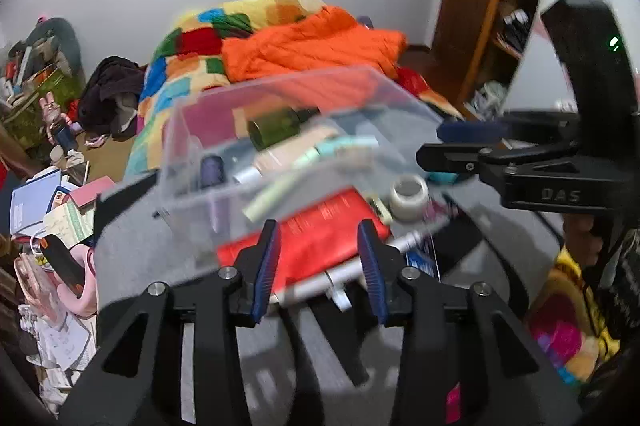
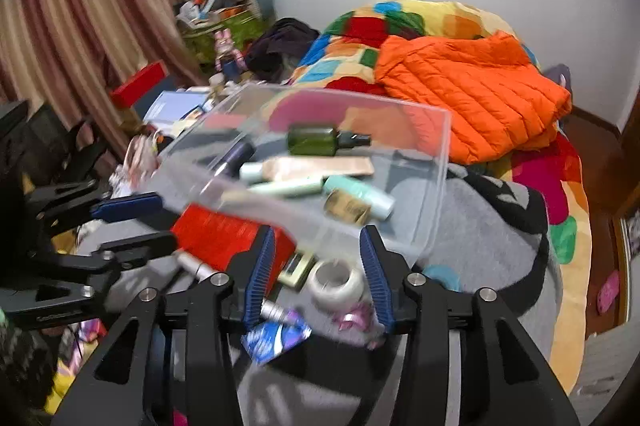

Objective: Organize objects

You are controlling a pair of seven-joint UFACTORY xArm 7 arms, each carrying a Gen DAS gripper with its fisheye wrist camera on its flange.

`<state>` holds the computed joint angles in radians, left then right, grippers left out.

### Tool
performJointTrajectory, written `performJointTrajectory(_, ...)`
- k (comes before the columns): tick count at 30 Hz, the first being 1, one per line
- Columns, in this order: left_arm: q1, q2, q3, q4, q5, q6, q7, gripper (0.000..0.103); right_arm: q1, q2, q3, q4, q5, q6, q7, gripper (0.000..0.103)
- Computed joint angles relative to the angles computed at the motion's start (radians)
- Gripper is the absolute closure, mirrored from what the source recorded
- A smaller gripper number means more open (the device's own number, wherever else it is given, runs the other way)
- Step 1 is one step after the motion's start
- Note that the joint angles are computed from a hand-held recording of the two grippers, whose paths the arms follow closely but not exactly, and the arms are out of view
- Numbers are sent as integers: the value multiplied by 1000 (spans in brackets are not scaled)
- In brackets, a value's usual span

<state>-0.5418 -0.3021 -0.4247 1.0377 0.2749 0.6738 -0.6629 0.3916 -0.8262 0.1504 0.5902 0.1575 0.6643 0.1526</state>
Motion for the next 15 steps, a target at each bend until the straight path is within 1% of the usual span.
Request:
performJointTrajectory(3,-13,14,-12,-4,11,15,21,63,37,-35,6,-34,6,16,-23,59)
performJointTrajectory(7,-48,61,1,7,-23,5,82,63,75,-49,6,-72,33,30,-35,59)
performJointTrajectory(10,-62,97,5,23,-25,18,112,63,60,-68,5,-97,34,38,-17,59)
performJointTrajectory(15,-86,116,30,34,-51,35,181,61,22,-133,-28,-132,30,75,0,59)
